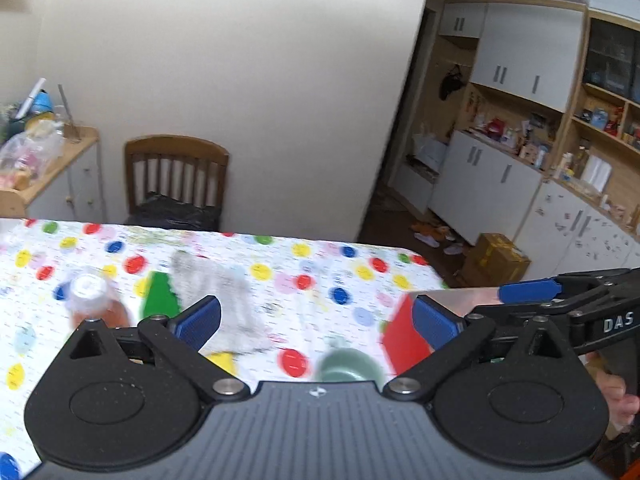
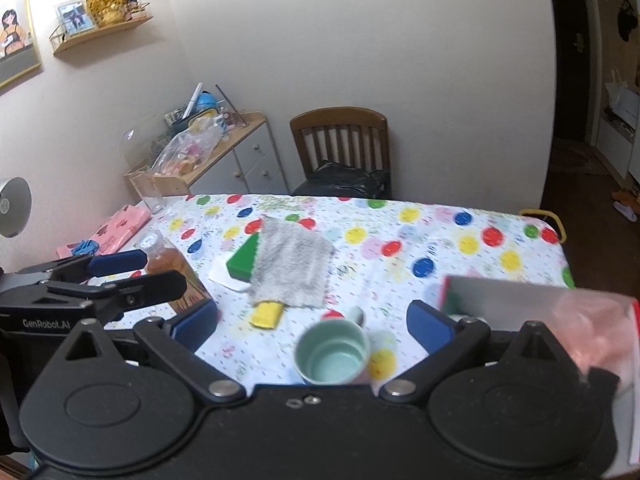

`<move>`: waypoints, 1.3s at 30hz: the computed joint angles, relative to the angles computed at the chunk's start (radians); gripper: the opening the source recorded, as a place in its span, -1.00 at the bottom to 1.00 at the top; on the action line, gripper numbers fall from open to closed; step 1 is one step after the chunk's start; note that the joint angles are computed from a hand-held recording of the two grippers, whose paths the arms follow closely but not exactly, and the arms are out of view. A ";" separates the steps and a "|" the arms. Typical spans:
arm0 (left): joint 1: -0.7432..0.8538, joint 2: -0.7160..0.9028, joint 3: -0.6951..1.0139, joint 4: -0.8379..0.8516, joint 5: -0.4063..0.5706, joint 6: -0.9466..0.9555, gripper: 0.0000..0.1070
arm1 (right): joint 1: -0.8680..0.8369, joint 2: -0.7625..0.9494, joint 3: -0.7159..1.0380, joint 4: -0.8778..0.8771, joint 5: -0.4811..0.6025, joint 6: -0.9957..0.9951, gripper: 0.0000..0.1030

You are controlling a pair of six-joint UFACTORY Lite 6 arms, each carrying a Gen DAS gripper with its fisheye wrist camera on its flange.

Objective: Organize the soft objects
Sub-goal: 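Move the left tool to the green sponge while the right tool reaches the grey towel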

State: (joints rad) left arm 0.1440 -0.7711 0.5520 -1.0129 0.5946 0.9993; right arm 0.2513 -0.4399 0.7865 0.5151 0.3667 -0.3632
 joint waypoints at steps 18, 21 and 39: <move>0.482 0.559 0.394 -0.213 0.210 0.588 0.92 | 0.316 0.611 0.548 -0.718 -0.064 0.794 0.94; 0.481 0.676 0.492 -0.201 0.191 0.591 0.92 | 0.316 0.698 0.635 -0.698 -0.054 0.774 0.91; 0.373 1.460 1.293 0.011 0.203 0.286 0.91 | 0.278 1.377 1.446 -0.682 0.197 0.695 0.80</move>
